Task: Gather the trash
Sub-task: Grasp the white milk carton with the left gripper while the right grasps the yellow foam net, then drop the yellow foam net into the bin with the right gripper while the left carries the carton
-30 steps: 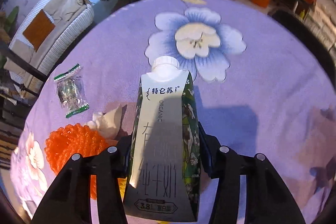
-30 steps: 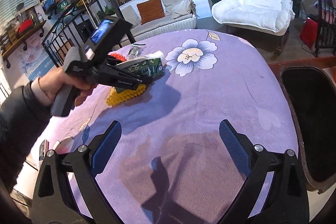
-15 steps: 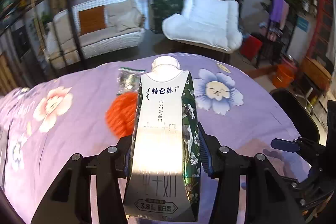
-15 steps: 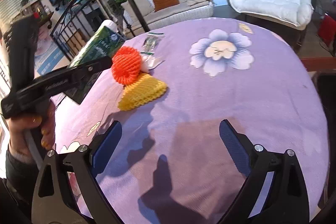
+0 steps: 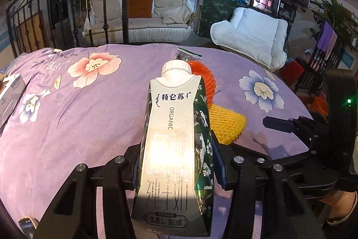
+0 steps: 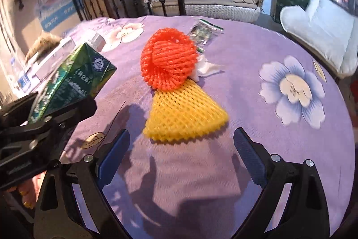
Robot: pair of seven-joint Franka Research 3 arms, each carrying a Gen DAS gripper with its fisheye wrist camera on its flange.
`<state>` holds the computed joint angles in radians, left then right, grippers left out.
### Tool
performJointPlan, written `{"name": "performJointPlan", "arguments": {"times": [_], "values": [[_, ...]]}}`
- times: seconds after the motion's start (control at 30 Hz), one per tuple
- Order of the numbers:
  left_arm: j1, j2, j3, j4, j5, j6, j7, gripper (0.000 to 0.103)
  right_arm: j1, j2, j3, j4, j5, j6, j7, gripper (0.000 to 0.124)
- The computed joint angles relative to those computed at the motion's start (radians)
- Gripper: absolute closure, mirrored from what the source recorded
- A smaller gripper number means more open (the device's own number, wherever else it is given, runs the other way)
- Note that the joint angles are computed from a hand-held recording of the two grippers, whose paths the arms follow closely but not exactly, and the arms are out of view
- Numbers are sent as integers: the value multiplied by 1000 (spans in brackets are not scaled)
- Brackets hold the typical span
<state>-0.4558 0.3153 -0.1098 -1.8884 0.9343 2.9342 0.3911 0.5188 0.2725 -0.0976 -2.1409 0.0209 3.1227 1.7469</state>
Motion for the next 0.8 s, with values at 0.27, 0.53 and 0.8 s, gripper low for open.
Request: {"name": "performJointPlan", "arguments": {"times": [0.27,0.53,0.8], "values": [[17,-51,8,-58,91,-9,-109,53,-11,138,-12,181,-39,-132,-1,60],[30,-47,-21,-81,82,20,-105,53,-83,62,67,72,40,-42,-53,105],[11,-36,-32,-90,55,67,-58,53,-142,-100,141,-159,172,88,-109,105]]}}
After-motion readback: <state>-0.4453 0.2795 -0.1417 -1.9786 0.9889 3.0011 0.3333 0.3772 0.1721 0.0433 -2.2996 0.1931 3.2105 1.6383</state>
